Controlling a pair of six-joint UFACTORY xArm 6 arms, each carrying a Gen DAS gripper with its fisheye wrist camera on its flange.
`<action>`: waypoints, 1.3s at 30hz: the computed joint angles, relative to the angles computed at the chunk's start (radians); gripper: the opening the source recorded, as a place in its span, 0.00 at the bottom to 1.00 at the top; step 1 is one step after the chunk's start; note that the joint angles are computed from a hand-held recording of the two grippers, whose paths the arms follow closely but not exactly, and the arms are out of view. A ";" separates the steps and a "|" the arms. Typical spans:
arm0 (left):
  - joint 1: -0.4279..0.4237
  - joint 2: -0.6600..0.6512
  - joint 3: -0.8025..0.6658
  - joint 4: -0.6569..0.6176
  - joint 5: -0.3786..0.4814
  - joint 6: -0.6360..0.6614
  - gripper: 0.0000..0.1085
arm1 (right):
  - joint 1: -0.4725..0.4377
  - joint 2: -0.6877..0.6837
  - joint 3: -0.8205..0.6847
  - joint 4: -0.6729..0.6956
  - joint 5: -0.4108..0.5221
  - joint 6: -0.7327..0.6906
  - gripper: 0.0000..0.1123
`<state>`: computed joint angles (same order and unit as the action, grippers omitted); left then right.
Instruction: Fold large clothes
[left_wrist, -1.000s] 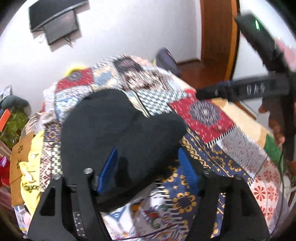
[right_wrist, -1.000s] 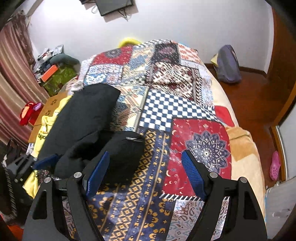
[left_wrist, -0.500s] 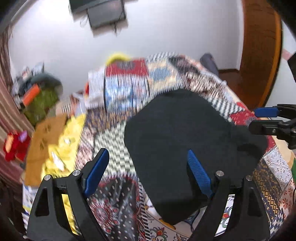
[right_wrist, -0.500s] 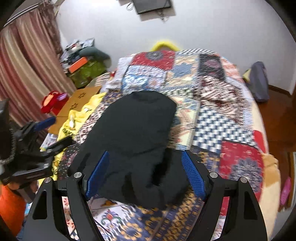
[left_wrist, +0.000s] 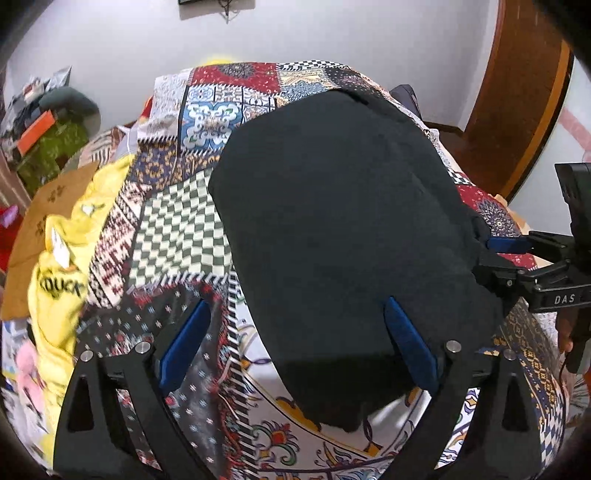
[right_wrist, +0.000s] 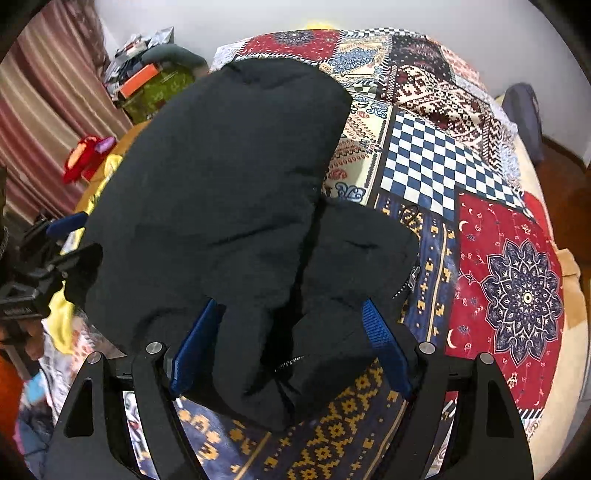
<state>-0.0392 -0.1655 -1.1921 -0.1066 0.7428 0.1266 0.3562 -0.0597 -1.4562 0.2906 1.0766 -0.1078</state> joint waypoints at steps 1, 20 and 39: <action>0.000 -0.010 0.010 0.001 -0.002 -0.003 0.89 | -0.002 0.003 -0.011 0.003 0.012 0.008 0.69; 0.095 0.118 -0.196 -0.045 0.071 0.017 0.88 | -0.103 0.046 -0.116 0.089 0.067 0.047 0.69; 0.177 0.430 -0.482 -0.638 0.363 0.093 0.95 | -0.176 0.219 -0.141 0.405 0.144 0.032 0.70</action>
<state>0.1375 0.2645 -1.6737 -0.7442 1.1056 0.2192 0.1799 0.1597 -1.5968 0.6952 1.2206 -0.0762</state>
